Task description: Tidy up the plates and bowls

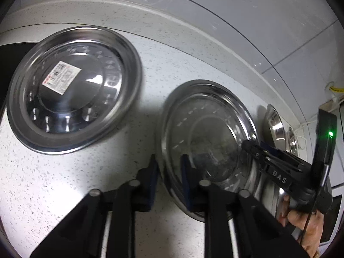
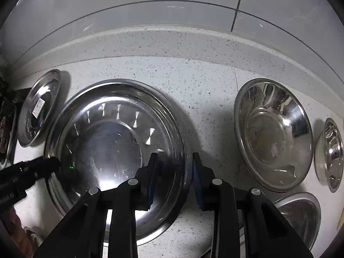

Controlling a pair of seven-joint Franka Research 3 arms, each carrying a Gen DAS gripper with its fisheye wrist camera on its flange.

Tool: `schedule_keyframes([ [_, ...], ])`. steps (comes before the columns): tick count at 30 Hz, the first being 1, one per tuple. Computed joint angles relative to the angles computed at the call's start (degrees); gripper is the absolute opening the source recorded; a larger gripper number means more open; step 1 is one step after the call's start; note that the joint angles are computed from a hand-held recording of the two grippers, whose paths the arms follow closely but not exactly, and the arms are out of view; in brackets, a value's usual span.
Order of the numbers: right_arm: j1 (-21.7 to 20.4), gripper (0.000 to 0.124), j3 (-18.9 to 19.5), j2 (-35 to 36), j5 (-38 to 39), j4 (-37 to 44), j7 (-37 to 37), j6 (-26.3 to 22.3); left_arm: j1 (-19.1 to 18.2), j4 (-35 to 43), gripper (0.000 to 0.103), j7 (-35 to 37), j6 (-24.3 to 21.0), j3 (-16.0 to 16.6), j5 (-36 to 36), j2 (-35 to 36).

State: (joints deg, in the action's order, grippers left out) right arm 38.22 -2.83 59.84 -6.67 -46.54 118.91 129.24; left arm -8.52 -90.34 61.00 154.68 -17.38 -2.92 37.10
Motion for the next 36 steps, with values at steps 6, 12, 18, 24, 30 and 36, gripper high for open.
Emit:
schedule_keyframes([
  [6, 1.15, 0.012, -1.63, -4.99, -2.35, -8.51, 2.56, 5.58, 2.42, -5.34, 0.01, 2.03, 3.97, -1.66, -1.83, -3.53],
  [12, 3.43, 0.012, -2.87, -14.28, -6.44, -21.19, 7.13, 12.86, 5.2, -13.37, 0.01, 4.56, 7.48, -3.61, -4.43, -11.84],
  [18, 6.79, 0.011, -3.06, -27.94, -12.02, -39.33, 14.61, 20.95, 10.55, -27.77, 0.01, 15.53, 8.65, -8.83, -19.15, -27.08],
  [24, 10.76, 0.01, -1.71, -40.83, -21.77, -55.41, 26.41, 24.2, 8.83, -42.87, 0.01, 30.67, 4.61, -7.69, -40.22, -44.49],
  [30, 12.96, 0.011, 2.53, -46.9, -29.01, -64.67, 39.75, 24.56, 1.32, -55.64, 0.01, 36.99, 1.15, -1.39, -47.94, -56.61],
  [36, 11.5, 0.011, 8.0, -48.4, -30.14, -68.55, 46.01, 23.36, -3.74, -62.4, 0.01, 36.6, 1.6, 2.32, -46.01, -60.42],
])
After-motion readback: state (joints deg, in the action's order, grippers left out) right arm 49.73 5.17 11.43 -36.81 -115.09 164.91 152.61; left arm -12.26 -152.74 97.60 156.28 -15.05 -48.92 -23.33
